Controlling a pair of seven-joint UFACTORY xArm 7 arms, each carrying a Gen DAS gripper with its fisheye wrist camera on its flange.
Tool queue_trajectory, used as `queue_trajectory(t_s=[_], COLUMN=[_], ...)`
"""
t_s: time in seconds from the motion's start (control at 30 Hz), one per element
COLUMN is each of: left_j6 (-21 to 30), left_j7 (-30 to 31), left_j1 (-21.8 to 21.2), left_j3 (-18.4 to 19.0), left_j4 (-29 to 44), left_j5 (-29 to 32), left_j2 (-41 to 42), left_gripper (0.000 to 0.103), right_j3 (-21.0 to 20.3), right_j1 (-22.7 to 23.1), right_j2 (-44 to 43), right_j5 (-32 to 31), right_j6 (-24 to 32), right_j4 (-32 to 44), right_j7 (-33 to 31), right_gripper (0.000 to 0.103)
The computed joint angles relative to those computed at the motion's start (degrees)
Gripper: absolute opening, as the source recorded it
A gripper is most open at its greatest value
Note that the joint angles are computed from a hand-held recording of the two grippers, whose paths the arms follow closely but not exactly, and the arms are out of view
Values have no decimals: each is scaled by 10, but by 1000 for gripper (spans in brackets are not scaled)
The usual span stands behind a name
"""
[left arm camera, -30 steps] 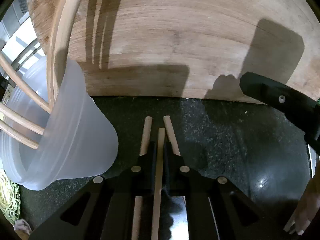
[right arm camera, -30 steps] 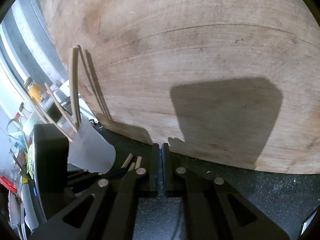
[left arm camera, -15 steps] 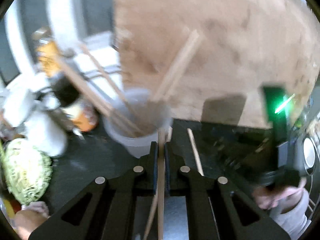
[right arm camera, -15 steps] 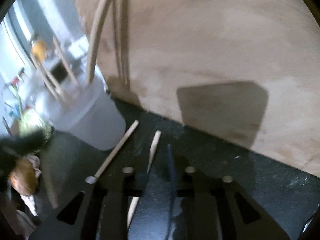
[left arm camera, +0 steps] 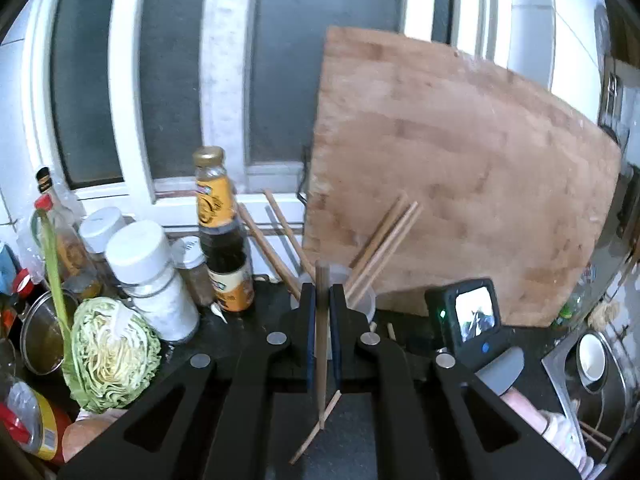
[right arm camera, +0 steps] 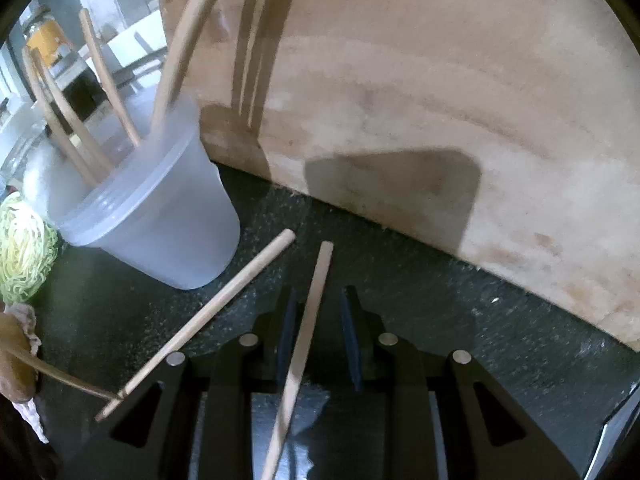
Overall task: Organize utensils
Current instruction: 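Lift the chopsticks upright with both tools and carry them above the cup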
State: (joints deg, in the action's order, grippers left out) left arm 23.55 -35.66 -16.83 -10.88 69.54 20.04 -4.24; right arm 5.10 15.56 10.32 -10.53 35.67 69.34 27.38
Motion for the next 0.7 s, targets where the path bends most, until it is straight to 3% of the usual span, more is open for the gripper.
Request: queue_trajectory(t_s=[0.17,0.3,0.57,0.7], left_j6=[-58,-87,-131,-159], left_j7=[3,16,30,103], left_j1=[15,24,48,5], left_j3=[5,7,-2,38], left_j4=[-41,-59,-84,-92], left_j5=[-8,-34,-49,-154], left_j2=[-29,-47,-72,-70], left_gripper=[6,6,6,6], right_j3=[-9,-11,14,15], right_j1=[16,24,-26,-31], right_j2=[13,12,-54,-106], right_j5=[-50,-74,107,179], right_j6=[12,-1,-87,-133], right_j4=[14,8,-47,-73], right_j7=[47,86,-25,-83], right_gripper=[10,7,6,6])
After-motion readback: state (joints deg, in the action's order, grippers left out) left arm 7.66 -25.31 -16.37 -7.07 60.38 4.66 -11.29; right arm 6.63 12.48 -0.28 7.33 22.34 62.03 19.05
